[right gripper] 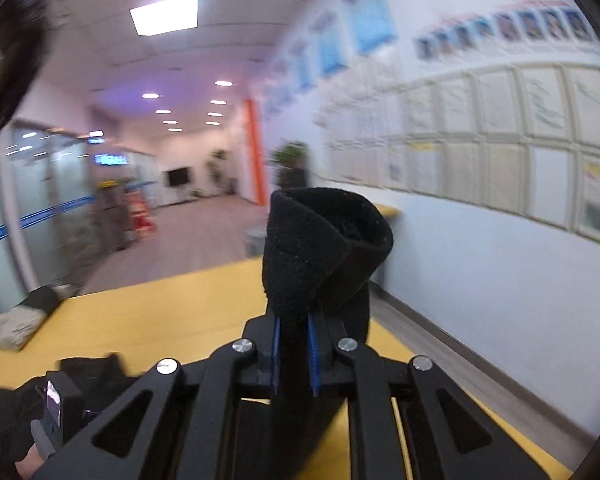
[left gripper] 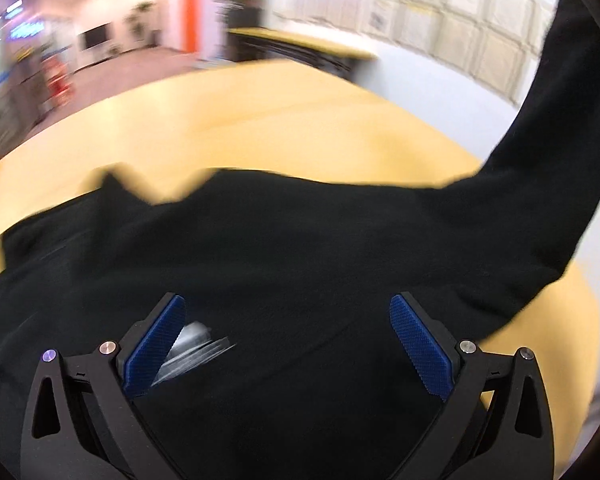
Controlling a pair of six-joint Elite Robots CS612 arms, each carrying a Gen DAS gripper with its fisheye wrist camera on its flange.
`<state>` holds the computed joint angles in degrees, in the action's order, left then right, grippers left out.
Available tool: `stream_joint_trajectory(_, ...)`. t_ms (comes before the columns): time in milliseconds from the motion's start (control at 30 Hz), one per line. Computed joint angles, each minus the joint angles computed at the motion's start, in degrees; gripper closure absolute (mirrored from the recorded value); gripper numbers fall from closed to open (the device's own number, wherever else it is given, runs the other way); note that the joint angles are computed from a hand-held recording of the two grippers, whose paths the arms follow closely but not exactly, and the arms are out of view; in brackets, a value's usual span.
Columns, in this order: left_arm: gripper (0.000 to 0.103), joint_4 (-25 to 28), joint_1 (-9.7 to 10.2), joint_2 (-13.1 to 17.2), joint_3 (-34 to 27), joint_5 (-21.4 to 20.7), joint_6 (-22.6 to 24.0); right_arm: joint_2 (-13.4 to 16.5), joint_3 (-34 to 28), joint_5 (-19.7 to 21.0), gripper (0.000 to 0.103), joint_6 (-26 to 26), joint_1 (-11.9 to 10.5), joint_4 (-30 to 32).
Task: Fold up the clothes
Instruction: 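Fold the held sleeve across the jacket body with the right tool, release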
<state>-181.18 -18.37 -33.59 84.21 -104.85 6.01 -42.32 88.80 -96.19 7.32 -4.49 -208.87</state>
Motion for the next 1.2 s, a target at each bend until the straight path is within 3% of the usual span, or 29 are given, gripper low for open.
stream_joint_trajectory(167,0.000,-5.4,7.64,-6.6,9.4,5.0,-3.1,1.6,-5.1,11.4,0.092,-2.9,6.8,4.4)
stream_joint_trajectory(267,0.000,-7.5,12.75,-9.5,12.7,8.2,-3.6,4.9,-11.4,16.8,0.092,-4.2,10.8,9.3)
stream_joint_trajectory(467,0.000,-9.7,19.42,-10.9,14.2,10.6,-6.7,15.9,-29.0,21.1,0.092,-10.1,17.2,25.8)
stream_joint_trajectory(600,0.000,-10.1,22.69,-12.0,15.5,10.0,-8.3,20.0,-35.2,21.8,0.092,-14.0,19.8,37.5)
stream_joint_trajectory(800,0.000,-10.9,23.77,-12.1,15.2,7.5,-6.1,21.3,-37.1,21.7,0.092,-19.2,21.0,44.7)
stream_joint_trajectory(867,0.000,-10.6,23.48,-11.0,13.5,4.8,-5.5,21.2,-36.5,22.2,0.091,-22.6,21.1,47.9)
stream_joint_trajectory(967,0.000,-8.1,22.96,-8.9,10.1,-1.3,-4.1,19.7,-32.8,24.7,0.086,-25.9,20.3,47.9)
stream_joint_trajectory(1033,0.000,-6.8,22.09,-6.9,7.3,-4.6,-2.4,17.1,-27.9,28.8,0.069,-23.8,18.8,43.2)
stream_joint_trajectory(1067,0.000,-6.0,21.44,-5.9,6.1,-6.0,-1.0,15.7,-25.3,30.7,0.056,-22.4,17.9,40.7)
stream_joint_trajectory(1100,0.000,-5.1,20.64,-4.9,4.8,-7.3,0.7,13.9,-22.0,31.5,0.050,-20.3,17.0,37.8)
stream_joint_trajectory(1200,0.000,-1.5,18.49,-1.8,0.9,-13.1,4.3,10.2,-15.0,29.4,0.049,-14.7,14.1,33.0)
